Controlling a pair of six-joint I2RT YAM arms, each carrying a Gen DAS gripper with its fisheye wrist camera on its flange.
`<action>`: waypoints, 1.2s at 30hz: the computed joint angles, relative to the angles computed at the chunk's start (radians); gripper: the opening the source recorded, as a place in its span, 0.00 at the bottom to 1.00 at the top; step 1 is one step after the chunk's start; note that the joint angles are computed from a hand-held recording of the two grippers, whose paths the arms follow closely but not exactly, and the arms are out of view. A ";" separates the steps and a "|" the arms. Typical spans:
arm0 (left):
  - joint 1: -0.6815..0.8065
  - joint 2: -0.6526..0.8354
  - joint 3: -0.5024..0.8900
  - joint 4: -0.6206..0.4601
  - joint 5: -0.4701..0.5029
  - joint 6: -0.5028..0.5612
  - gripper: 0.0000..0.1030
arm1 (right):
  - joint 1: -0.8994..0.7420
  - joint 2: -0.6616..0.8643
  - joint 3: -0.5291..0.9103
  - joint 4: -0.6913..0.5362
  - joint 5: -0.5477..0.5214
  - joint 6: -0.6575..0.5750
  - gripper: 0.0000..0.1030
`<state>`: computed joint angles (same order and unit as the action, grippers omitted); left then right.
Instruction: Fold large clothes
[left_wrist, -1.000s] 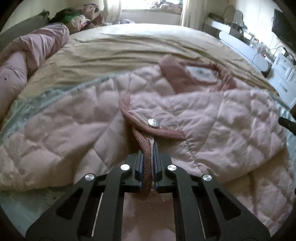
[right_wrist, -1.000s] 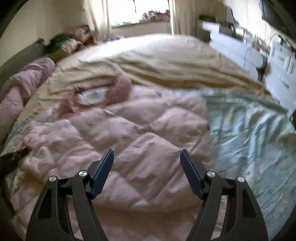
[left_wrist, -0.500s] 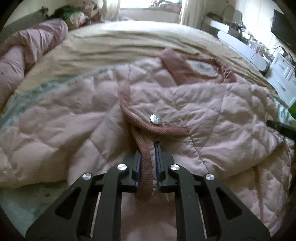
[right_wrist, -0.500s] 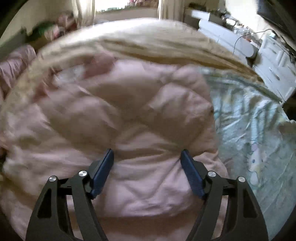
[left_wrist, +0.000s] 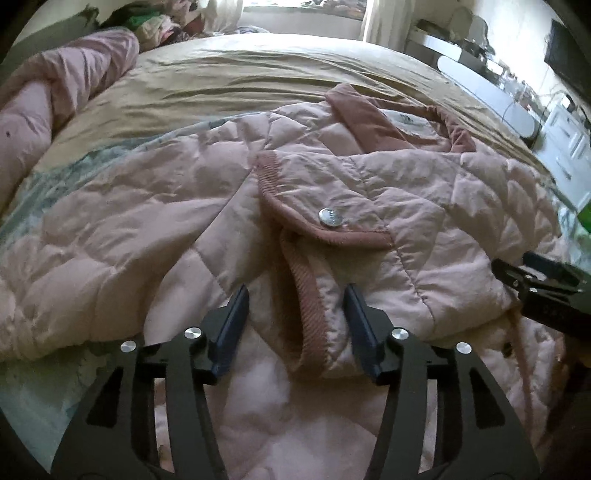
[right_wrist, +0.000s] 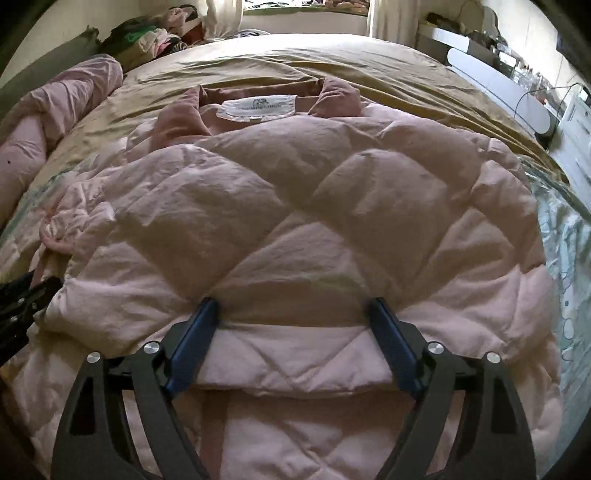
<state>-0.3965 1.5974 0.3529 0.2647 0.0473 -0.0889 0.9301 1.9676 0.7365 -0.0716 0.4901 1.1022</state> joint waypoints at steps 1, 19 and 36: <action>0.008 -0.021 -0.004 -0.015 0.008 0.001 0.50 | 0.005 -0.028 -0.017 0.005 0.000 0.011 0.81; 0.185 -0.591 -0.099 -0.418 0.098 0.078 0.91 | 0.347 -0.218 0.109 -0.442 0.314 0.286 0.96; 0.681 -0.748 -0.075 -0.629 0.357 0.406 0.91 | 0.390 -0.064 0.435 -0.487 0.355 0.145 0.96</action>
<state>0.2846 0.8496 0.2775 -0.3644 0.4046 0.3176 1.3198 1.9033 1.1710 -0.5589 0.8448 1.2475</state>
